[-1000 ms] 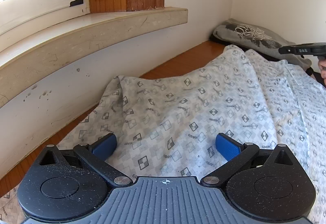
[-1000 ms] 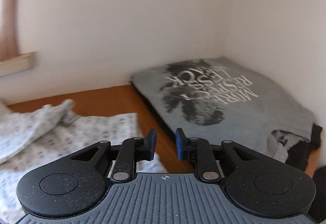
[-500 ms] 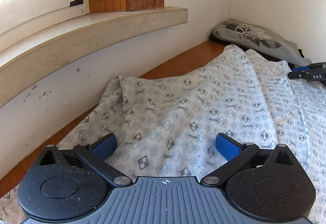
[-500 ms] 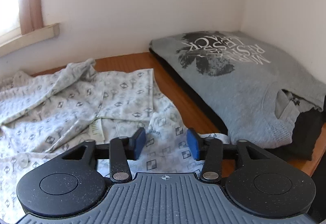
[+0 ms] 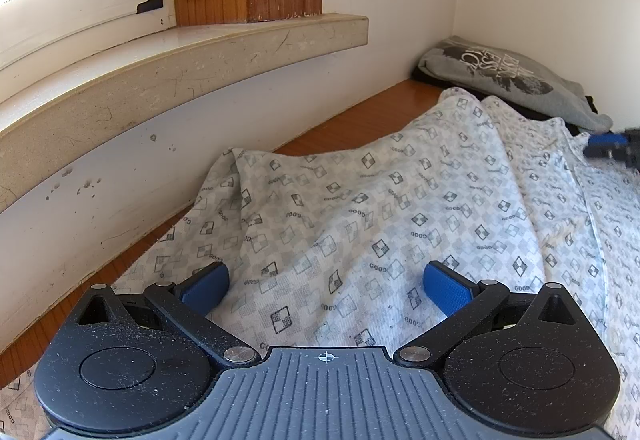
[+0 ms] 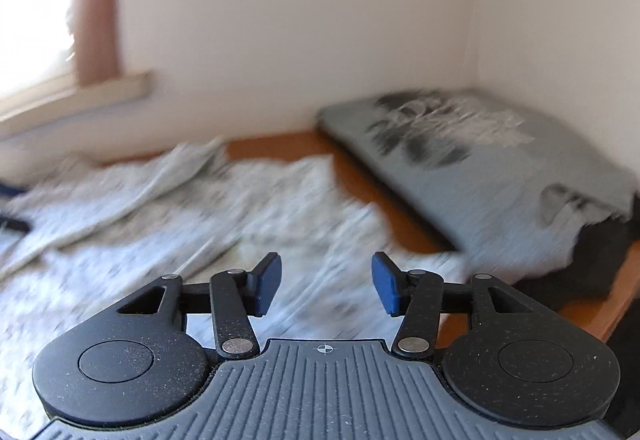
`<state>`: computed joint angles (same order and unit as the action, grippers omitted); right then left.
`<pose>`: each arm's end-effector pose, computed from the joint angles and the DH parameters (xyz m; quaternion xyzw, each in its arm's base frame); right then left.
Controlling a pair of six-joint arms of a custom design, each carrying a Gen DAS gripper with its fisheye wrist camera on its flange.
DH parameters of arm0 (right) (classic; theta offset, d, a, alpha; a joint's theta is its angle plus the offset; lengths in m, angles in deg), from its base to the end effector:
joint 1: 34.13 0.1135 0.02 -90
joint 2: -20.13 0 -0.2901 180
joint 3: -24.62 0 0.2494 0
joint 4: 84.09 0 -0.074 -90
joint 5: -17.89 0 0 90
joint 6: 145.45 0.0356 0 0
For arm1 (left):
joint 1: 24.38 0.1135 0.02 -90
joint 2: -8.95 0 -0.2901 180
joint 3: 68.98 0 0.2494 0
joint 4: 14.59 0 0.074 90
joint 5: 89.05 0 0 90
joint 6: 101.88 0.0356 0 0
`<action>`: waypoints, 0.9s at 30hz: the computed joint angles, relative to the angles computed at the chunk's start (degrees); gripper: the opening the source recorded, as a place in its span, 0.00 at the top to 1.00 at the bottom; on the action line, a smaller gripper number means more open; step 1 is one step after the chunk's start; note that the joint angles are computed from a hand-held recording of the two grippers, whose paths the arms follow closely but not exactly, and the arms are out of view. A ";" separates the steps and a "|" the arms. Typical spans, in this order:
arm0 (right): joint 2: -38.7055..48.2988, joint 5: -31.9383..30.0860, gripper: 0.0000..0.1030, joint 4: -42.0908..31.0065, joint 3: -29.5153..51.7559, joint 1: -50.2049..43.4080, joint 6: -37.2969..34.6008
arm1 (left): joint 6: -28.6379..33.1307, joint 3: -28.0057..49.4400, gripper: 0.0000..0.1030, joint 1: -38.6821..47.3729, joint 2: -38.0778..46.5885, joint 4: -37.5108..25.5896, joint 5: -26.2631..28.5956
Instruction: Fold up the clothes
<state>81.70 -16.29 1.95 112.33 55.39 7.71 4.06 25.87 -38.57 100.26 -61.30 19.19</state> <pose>0.0306 0.1410 0.3914 -0.1101 0.8649 0.0567 0.4865 0.3406 -0.0976 0.3452 0.2963 0.8585 -0.1394 0.3945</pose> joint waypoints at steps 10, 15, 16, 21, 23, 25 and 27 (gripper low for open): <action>3.29 2.02 0.50 5.17 -2.28 0.95 -5.03 | 0.18 0.14 0.00 0.07 0.01 -0.16 0.09; 5.55 3.81 0.54 6.32 2.02 0.50 -7.02 | 0.16 0.06 0.00 0.03 -0.07 -0.15 0.02; 6.04 2.94 0.58 9.80 2.56 -0.60 -11.24 | 0.16 0.04 0.00 0.02 -0.10 -0.15 0.00; 12.47 -5.02 0.61 25.59 7.08 -8.05 -29.07 | 0.25 0.09 0.00 0.06 -0.03 -0.16 0.08; 15.35 -8.50 0.61 31.64 8.76 -10.32 -34.42 | 0.25 0.06 0.00 0.06 -0.04 -0.13 0.08; 17.91 -12.82 0.61 37.38 10.13 -12.36 -39.33 | 0.20 -0.01 0.00 0.04 -0.06 -0.05 0.04; 20.97 -16.60 0.61 39.83 12.38 -14.51 -42.13 | 0.15 -0.05 0.00 0.01 -0.06 0.00 0.01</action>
